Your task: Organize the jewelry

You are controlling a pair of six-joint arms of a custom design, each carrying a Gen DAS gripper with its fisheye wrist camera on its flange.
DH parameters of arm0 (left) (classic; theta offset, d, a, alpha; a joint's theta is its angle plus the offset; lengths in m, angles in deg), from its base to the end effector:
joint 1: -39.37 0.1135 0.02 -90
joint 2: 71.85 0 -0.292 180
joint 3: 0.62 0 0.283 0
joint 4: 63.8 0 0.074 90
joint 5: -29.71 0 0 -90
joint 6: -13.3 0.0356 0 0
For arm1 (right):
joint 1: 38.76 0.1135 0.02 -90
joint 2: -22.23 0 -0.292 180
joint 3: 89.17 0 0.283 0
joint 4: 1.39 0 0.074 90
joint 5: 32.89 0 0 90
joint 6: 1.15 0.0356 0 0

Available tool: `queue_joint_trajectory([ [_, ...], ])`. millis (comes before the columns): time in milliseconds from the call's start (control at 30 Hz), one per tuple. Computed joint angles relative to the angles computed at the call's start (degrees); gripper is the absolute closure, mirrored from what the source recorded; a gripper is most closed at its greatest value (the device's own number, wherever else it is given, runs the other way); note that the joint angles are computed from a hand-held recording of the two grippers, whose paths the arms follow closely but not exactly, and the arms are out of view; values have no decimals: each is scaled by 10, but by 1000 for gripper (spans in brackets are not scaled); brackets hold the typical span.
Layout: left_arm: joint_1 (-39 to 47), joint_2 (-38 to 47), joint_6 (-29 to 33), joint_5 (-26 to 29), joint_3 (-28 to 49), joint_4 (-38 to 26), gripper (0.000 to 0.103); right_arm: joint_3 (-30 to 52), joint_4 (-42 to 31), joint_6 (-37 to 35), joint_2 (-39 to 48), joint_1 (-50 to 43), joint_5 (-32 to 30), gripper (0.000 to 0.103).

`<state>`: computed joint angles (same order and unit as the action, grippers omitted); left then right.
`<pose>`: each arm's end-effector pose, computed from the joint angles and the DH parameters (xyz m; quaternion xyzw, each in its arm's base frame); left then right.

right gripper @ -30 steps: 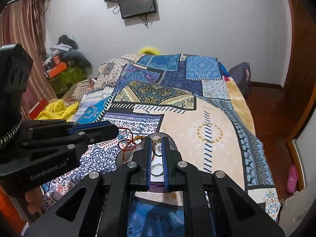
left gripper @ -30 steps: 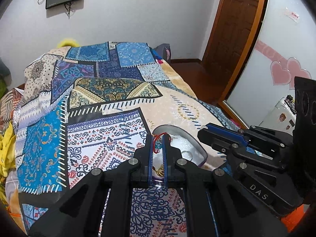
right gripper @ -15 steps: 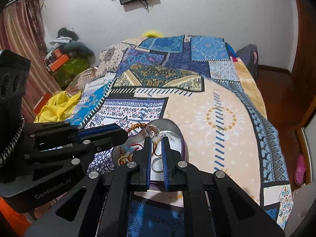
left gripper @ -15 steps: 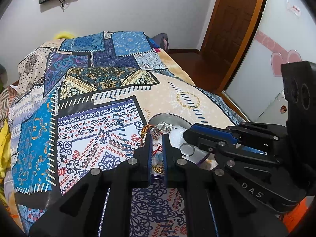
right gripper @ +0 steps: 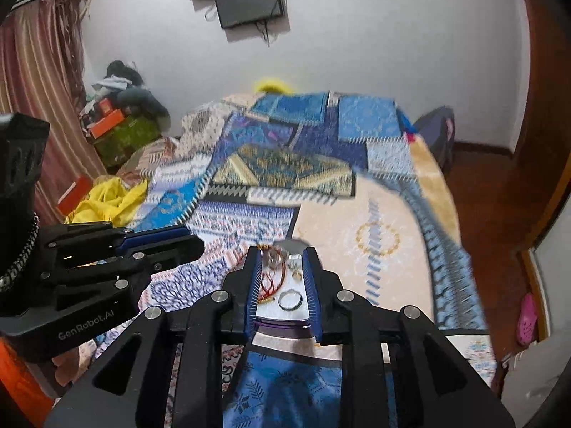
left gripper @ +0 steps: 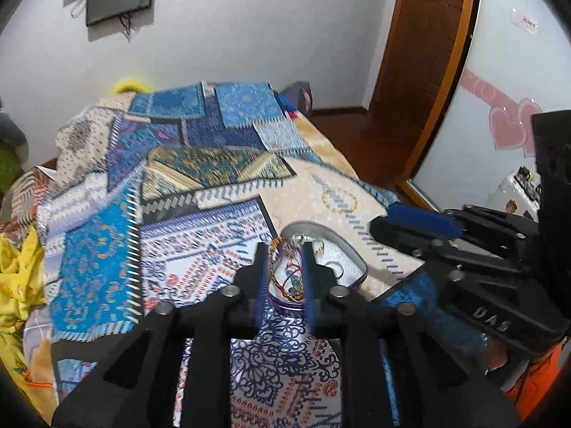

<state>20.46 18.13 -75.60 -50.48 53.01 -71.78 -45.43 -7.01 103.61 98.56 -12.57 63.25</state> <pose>0.3063 -0.1113 0.1615 0.1922 0.8985 -0.1377 0.3698 0.2488 0.1181 0.1771 -0.0662 0.8962 0.1074 0.4254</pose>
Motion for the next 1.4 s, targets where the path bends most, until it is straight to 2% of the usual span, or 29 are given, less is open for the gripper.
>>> queue_joint_trajectory([
  [100, 4, -67, -11, -11, -30, 3, 63, -12, -21, 4, -70, 32, 51, 82],
  [333, 16, -275, -37, -27, -98, -24, 56, -32, -71, 20, -244, 141, 199, 82],
  [433, 19, -369, -47, -34, -118, -50, 53, -35, -89, 19, -312, 225, 298, 82],
  [533, 20, -461, -50, -45, -133, -82, 51, -34, -83, 4, -339, 314, 407, 81],
  [567, 19, -487, -50, -49, -136, -92, 49, -36, -73, -4, -340, 328, 425, 77],
  [700, -6, -590, -48, -92, -149, -135, 41, -46, -4, -52, -331, 429, 559, 51],
  [767, -19, -631, -46, -114, -152, -159, 37, -50, 37, -81, -317, 456, 602, 43],
  [867, -34, -675, -48, -141, -155, -185, 28, -57, 84, -109, -301, 471, 627, 30],
  [900, -35, -690, -50, -145, -156, -193, 22, -59, 94, -110, -297, 477, 637, 24],
  [1000, -50, -729, -53, -178, -164, -205, 10, -62, 92, -93, -299, 492, 657, 15],
  [1133, -59, -747, -51, -191, -167, -217, 8, -53, 47, -46, -304, 495, 666, 7],
  [1167, -61, -750, -51, -195, -168, -218, 8, -56, 32, -38, -315, 514, 686, 4],
  [1200, -80, -756, -53, -216, -168, -223, 7, -55, 32, -36, -314, 508, 683, 3],
  [1400, -119, -778, -59, -255, -171, -244, 6, -55, -22, 10, -323, 535, 702, 3],
])
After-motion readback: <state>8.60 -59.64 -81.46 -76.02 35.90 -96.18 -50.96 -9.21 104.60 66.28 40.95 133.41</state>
